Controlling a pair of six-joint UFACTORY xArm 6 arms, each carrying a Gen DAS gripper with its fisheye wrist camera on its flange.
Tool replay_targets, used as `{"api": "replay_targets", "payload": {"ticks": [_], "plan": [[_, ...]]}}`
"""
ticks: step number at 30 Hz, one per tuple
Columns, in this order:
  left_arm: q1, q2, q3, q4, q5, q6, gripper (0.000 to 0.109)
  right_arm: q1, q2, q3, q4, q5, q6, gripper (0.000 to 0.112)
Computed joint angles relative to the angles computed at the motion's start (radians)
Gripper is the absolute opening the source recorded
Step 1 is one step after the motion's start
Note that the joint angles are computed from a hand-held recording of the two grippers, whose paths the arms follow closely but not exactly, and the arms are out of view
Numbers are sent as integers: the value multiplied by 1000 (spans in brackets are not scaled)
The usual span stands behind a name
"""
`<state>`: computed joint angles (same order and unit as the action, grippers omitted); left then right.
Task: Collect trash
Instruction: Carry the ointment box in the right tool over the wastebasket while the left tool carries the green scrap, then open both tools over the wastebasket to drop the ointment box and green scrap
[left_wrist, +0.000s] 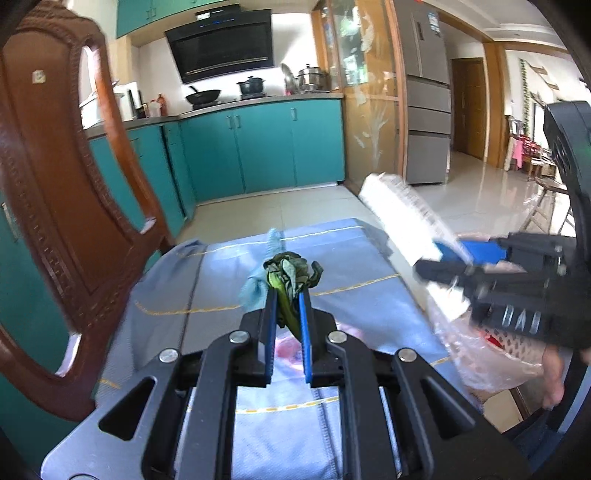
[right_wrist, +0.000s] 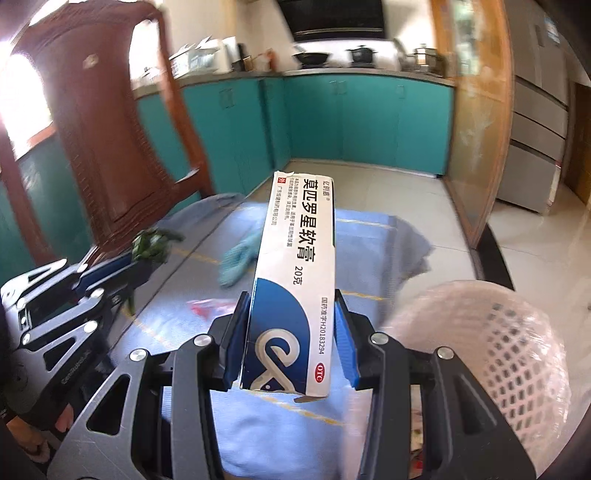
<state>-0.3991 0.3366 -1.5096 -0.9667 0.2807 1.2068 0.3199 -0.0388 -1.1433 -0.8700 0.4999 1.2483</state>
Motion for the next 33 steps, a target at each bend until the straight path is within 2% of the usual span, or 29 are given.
{"api": "replay_targets", "payload": {"ticks": [5, 9, 13, 17, 20, 23, 28, 29, 31, 32, 33], "plan": [[-29, 0, -18, -40, 43, 48, 12, -93, -198, 182, -91, 29, 203, 43], [-69, 5, -31, -71, 69, 85, 12, -149, -339, 319, -86, 70, 302, 43], [-109, 22, -56, -73, 169, 70, 12, -145, -378, 363, -60, 158, 298, 43], [-123, 72, -134, -46, 368, -12, 12, -183, -402, 407, 0, 145, 284, 43], [-147, 123, -196, -3, 448, -60, 12, -195, -410, 418, 36, 171, 279, 43], [-159, 176, -265, 23, 509, -127, 12, -196, -427, 435, 46, 184, 281, 43], [-174, 209, -300, 48, 547, -120, 13, -195, -415, 428, 64, 201, 247, 43], [-176, 201, -282, 51, 533, -108, 15, -198, -416, 429, 75, 202, 236, 44], [-182, 189, -253, 52, 496, -92, 34, -201, -408, 425, 94, 206, 220, 46], [-179, 183, -244, 46, 486, -89, 49, -198, -402, 419, 103, 216, 214, 47], [-175, 176, -230, 30, 466, -81, 55, -196, -396, 413, 105, 224, 212, 51]]}}
